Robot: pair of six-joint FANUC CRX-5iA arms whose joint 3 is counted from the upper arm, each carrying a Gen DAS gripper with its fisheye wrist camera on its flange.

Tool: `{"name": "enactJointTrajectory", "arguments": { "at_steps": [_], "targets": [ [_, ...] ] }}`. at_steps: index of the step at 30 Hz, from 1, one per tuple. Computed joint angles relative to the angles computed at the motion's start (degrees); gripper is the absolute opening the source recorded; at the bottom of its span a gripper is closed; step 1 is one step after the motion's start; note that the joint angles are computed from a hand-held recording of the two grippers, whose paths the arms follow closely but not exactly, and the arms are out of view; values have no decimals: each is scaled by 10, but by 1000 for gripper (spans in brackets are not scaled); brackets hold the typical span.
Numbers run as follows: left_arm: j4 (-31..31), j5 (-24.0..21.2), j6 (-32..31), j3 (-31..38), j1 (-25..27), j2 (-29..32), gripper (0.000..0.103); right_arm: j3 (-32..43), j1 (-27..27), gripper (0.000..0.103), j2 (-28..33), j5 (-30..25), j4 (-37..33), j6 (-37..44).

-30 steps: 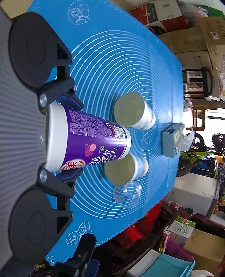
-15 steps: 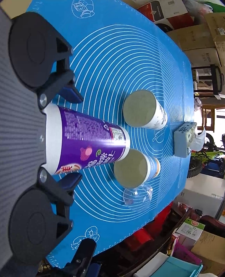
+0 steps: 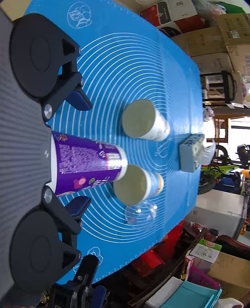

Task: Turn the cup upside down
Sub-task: 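Lift the purple cup with the left tool and carry it toward the right tool, then grasp the purple cup with the right tool while the left tool releases it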

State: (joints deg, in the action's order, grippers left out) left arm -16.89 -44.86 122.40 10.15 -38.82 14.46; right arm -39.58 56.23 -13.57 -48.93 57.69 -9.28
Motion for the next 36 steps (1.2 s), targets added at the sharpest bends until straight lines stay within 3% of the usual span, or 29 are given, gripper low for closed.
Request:
{"name": "enactJointTrajectory", "arguments": {
  "at_steps": [6,9,14,27,33,35,36],
  "targets": [
    [-34,6,28,-16,4,-34,96,23,-11,100,6,34,-28,35],
    [-71,-5,58,-20,3,-49,103,49,-17,100,19,56,-58,69],
    [-127,-35,99,-20,7,-63,103,97,-25,100,50,80,-107,123],
    [-111,-28,100,-44,59,-61,103,281,-74,100,175,58,-399,345],
    [-116,-25,98,-48,57,-58,103,364,-114,92,229,12,-544,453],
    [-114,-24,95,-48,56,-57,103,362,-113,83,226,21,-549,461],
    [-110,-22,92,-48,58,-56,103,360,-119,72,221,36,-576,483]
  ]
}}
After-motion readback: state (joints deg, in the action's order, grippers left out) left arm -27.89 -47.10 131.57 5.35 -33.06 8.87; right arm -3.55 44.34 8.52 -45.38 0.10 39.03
